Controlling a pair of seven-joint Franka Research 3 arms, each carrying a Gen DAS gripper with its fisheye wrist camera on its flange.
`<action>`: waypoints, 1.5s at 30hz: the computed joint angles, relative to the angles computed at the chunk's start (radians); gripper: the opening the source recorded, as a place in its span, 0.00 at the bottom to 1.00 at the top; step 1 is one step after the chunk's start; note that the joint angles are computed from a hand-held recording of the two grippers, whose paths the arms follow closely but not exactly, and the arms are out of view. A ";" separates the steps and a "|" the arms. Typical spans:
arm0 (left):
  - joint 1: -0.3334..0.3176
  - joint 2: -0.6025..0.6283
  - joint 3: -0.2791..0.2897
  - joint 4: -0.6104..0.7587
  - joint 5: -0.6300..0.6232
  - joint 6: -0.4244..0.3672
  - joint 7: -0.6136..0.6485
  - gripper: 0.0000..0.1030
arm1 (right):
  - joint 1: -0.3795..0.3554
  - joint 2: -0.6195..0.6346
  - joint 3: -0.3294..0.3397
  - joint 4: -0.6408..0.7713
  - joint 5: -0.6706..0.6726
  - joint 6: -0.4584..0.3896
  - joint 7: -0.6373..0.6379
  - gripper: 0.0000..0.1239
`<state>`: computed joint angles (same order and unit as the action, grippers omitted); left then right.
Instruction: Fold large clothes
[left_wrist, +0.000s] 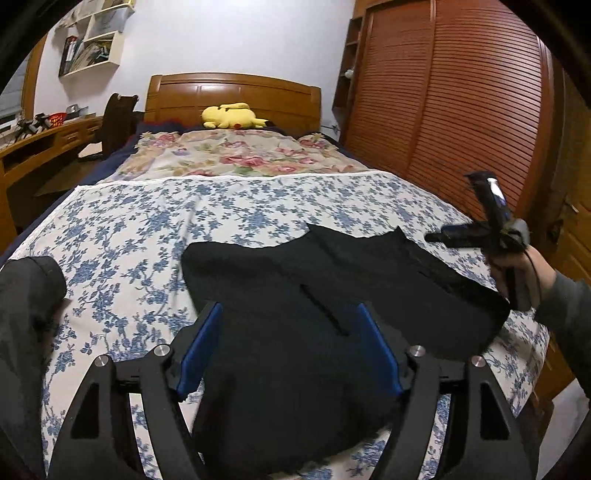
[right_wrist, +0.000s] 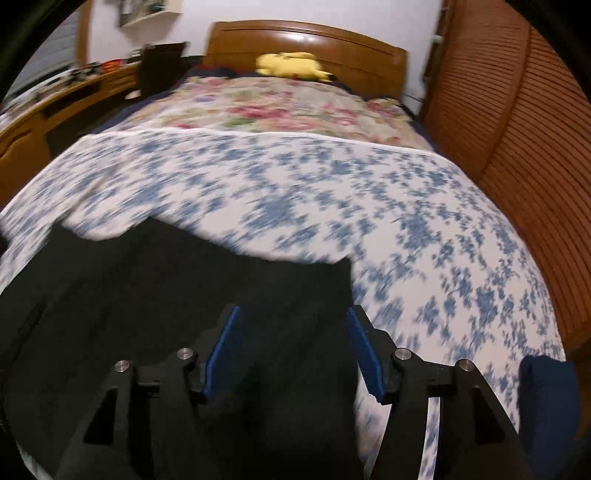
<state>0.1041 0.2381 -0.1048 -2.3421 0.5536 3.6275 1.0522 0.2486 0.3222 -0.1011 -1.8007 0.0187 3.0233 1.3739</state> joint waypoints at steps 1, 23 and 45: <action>-0.004 -0.002 -0.001 -0.003 0.000 0.001 0.003 0.73 | -0.048 -0.045 0.062 -0.070 0.045 0.021 -0.064 0.49; -0.063 0.001 -0.034 -0.029 0.027 -0.030 0.043 0.73 | -0.060 -0.418 0.106 -0.566 0.813 0.087 -0.738 0.49; -0.051 0.009 -0.024 -0.089 0.000 -0.023 0.056 0.73 | 0.051 -0.409 0.052 -0.596 0.529 0.139 -0.477 0.49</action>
<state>0.0531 0.2469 -0.1292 -2.4306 0.5540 3.6045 1.1086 0.2994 -0.0866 -0.0494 -2.3968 0.5476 3.1621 0.8973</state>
